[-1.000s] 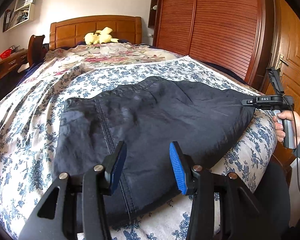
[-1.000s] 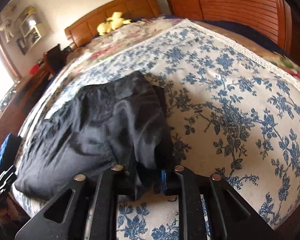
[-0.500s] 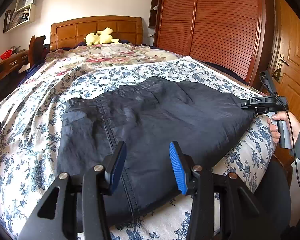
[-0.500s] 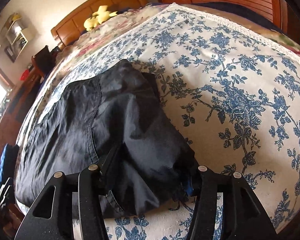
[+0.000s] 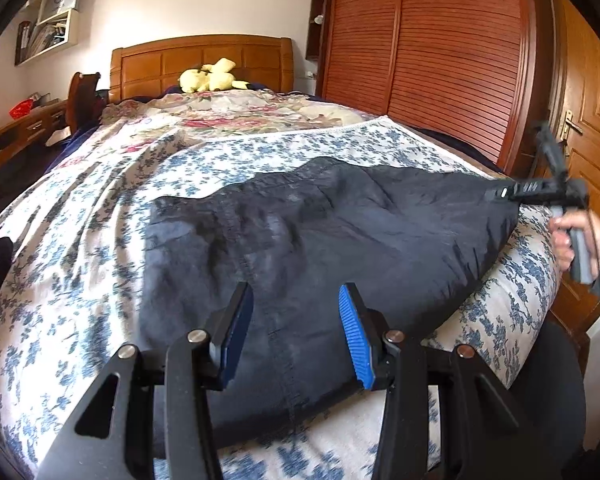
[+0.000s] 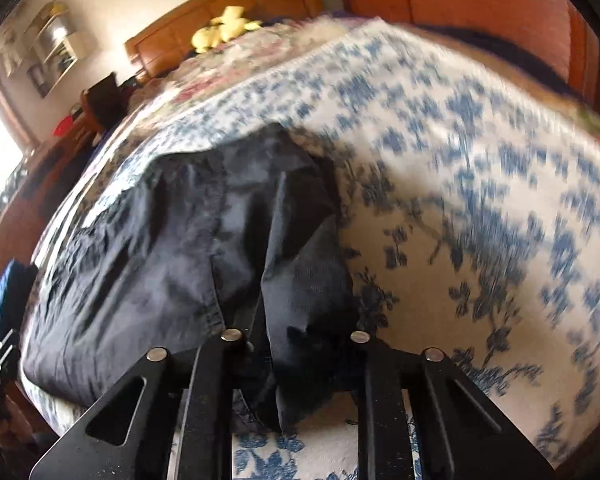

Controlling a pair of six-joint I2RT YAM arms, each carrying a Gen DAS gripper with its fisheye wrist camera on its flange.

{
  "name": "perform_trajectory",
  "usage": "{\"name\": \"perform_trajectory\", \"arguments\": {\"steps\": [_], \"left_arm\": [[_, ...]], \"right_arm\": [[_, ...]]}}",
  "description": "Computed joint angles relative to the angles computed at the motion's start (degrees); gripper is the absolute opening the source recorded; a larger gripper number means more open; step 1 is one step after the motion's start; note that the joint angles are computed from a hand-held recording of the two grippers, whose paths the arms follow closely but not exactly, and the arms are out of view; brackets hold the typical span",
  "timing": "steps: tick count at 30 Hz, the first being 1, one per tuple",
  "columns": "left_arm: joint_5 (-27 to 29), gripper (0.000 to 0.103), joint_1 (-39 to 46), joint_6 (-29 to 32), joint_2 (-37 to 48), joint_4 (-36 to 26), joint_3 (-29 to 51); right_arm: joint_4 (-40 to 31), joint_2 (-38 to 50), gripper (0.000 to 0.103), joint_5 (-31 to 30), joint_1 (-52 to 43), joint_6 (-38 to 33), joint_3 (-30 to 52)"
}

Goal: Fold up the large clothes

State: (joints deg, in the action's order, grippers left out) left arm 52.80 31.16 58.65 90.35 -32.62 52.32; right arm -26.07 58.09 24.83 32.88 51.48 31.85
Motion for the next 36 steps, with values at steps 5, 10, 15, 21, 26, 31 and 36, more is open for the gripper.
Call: {"name": "perform_trajectory", "arguments": {"steps": [5,10,15,21,26,31,36], "left_arm": [[1.64,0.043,6.74,5.89,4.87,-4.91,4.71],[3.95,0.044,12.99,10.27,10.9,-10.61,11.81],[6.8,0.043,18.47,12.71,16.7,-15.46,19.86],[7.19,0.043,20.71,12.19,21.22,-17.22,25.15],[7.72,0.043,21.19,12.44,21.58,-17.7,25.76],[8.25,0.043,20.74,13.35,20.04,-18.11,24.16],[7.89,0.043,19.11,12.14,17.27,-15.46,20.49]], "right_arm": [[-4.08,4.28,0.013,9.35,9.24,-1.69,12.95],[-2.76,21.21,0.01,14.13,17.89,-8.69,32.48],[-0.03,41.01,0.01,11.63,24.15,-16.51,53.99],[-6.44,62.85,0.016,1.49,24.92,-15.85,78.31],[-12.95,71.25,0.035,-1.84,25.54,-17.16,88.43],[-11.43,64.87,0.043,1.5,26.51,-18.04,81.78],[-10.21,55.77,0.043,8.55,26.51,-18.2,70.28]]}}
